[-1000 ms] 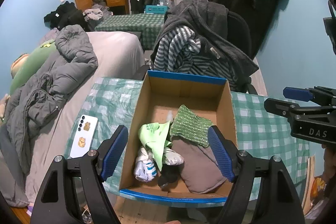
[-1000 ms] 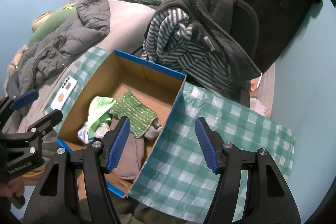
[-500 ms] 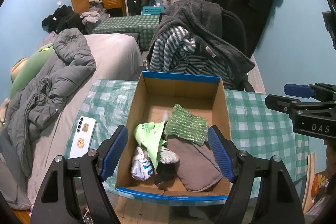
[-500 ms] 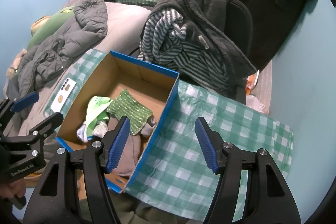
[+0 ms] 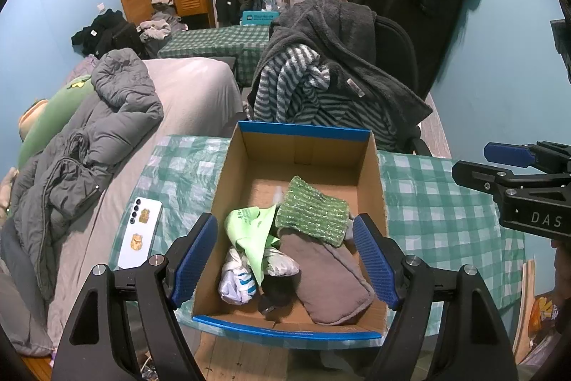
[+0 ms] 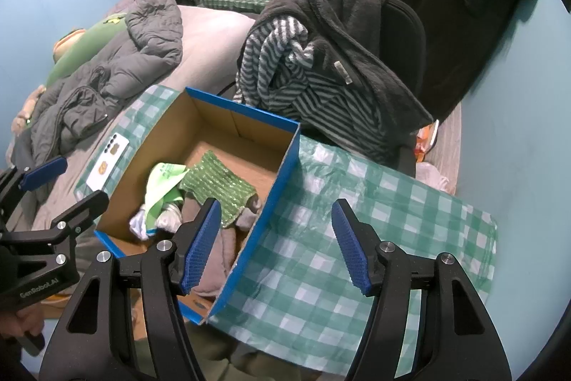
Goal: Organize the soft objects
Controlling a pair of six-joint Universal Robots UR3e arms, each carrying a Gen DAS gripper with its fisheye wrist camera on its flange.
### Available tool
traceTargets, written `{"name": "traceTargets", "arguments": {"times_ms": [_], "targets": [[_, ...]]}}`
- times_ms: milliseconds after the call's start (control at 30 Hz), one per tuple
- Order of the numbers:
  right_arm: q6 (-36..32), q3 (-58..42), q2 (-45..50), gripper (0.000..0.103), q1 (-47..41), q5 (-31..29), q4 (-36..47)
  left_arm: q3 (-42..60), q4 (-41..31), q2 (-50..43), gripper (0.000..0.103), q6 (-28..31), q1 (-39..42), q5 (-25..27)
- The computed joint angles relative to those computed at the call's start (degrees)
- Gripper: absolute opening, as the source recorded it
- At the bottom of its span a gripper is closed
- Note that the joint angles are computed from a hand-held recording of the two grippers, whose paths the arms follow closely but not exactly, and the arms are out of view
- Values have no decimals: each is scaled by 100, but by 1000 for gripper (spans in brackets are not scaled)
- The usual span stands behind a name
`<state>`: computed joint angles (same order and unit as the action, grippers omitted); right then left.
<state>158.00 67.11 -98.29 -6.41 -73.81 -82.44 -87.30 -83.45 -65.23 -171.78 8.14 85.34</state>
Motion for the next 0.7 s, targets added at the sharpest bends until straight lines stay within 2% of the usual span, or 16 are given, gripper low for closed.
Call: {"name": "traceTargets", "arguments": {"times_ms": [700], "targets": [[-57,102,-65,64,-60,29,-31,40,40,-64,79,-170,-201,111]]}}
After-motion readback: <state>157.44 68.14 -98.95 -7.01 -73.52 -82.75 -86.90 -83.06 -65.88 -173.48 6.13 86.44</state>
